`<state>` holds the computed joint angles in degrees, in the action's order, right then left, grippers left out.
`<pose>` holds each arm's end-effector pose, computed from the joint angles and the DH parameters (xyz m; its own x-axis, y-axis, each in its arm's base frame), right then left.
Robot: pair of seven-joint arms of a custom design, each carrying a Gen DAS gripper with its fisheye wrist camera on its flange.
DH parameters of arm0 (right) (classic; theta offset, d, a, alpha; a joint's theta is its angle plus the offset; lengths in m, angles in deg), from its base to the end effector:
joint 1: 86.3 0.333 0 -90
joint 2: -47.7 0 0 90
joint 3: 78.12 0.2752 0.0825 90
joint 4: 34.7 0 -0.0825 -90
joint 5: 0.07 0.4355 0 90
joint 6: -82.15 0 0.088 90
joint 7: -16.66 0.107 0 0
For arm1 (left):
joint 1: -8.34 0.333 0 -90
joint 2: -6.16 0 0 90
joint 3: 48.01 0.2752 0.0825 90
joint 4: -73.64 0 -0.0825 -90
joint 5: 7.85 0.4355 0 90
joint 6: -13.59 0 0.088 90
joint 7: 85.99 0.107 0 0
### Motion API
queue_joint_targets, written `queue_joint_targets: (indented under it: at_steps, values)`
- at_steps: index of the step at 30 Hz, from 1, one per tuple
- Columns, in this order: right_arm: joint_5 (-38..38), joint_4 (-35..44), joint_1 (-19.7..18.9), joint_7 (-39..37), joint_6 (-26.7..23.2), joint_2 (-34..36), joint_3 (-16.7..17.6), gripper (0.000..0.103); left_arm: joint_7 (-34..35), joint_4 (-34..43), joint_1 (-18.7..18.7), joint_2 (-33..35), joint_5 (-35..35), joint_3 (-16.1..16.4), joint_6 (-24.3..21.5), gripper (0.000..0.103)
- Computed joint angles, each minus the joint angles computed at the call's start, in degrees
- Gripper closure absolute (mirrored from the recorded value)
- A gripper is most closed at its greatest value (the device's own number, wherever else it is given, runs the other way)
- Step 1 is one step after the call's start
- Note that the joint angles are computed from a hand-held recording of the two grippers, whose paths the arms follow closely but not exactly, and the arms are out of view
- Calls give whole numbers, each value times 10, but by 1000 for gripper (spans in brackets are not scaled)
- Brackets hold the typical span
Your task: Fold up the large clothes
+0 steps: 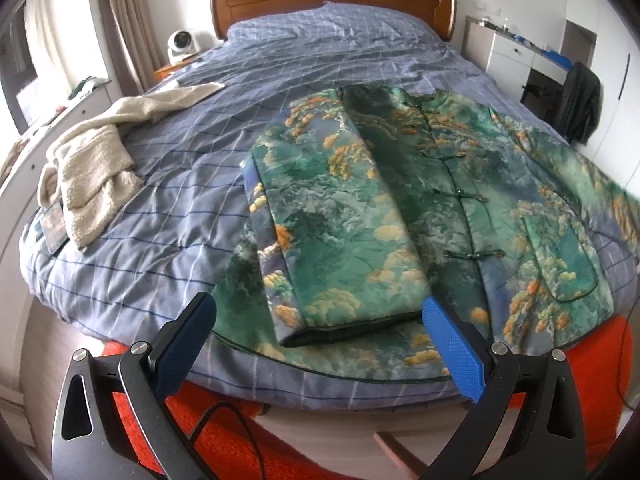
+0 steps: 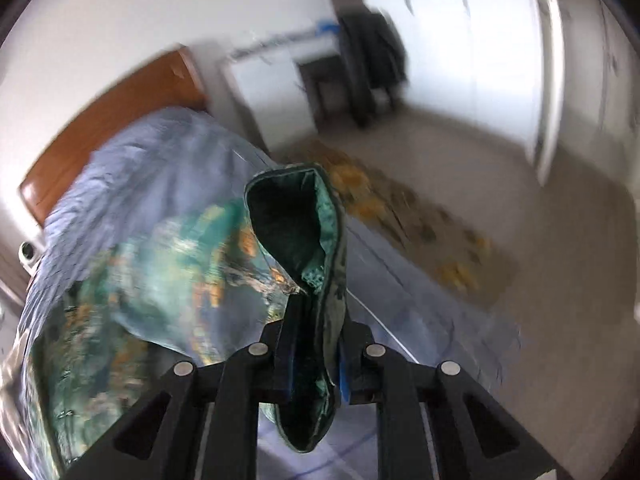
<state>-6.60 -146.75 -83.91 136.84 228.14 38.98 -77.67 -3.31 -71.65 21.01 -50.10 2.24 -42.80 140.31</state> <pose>0.6190 0.0324 0.5783 -0.3011 -0.9225 -0.2413 -0.6677 0.3847 -0.6374 0.3652 0.1297 0.6120 0.3667 -0.9301 -0.0222 -0.7387 -0.2766 -0.6147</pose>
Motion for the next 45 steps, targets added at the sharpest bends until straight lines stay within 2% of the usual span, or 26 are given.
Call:
queue_joint_targets:
  at_steps: [1, 4, 6, 7, 11, 16, 19, 22, 24, 25, 26, 27, 28, 30, 36, 43, 45]
  values:
    - [14, 1, 0, -4, -12, 10, -4, 87, 8, 1, -1, 3, 1, 4, 4, 1]
    - [20, -15, -4, 15, -19, 20, -10, 75, 51, 9, -9, 19, 0, 21, 19, 1]
    - [-33, -25, -11, 77, -35, 15, -2, 57, 84, 13, -15, 26, -6, 31, 28, 1]
    - [-58, -34, -15, 107, -38, 8, 1, 55, 101, 15, -20, 29, -12, 37, 30, 1]
    - [-122, -64, -17, 143, -64, -46, 15, 55, 229, 25, -59, 48, -51, 73, 26, 1]
    - [-140, -135, -10, 105, -43, -139, 45, 50, 315, 24, -74, 87, -91, 69, 25, 1]
    - [-108, -150, 9, 72, -35, -160, 59, 49, 347, 31, -82, 117, -114, 59, 22, 1]
    - [-65, -151, 38, 29, -26, -163, 67, 49, 370, 25, -74, 146, -105, 36, 45, 1]
    - [-49, -150, 51, 5, -19, -163, 76, 49, 375, 34, -70, 164, -111, 36, 34, 10]
    - [-40, -146, 63, -14, -14, -161, 80, 49, 385, 41, -72, 168, -125, 45, 22, 28]
    - [-37, -150, 68, -25, -9, -166, 84, 49, 395, 48, -76, 169, -148, 58, 6, 51]
    - [-36, -148, 72, -33, -4, -165, 89, 49, 401, 51, -74, 164, -163, 64, -1, 68]
    - [-38, -143, 75, -40, 1, -162, 96, 49, 405, 56, -70, 161, -175, 68, -9, 93]
    - [-44, -139, 80, -51, 11, -164, 108, 49, 405, 63, -61, 146, -200, 78, -8, 97]
    - [-62, -119, 88, -63, 27, -150, 126, 49, 355, 137, -15, 149, -246, 115, 26, 97]
    - [-65, -109, 102, -77, 34, -145, 129, 49, 263, 271, 73, 280, -233, 150, 110, 96]
    - [-69, -106, 104, -82, 35, -145, 131, 49, 227, 299, 104, 318, -221, 148, 130, 95]
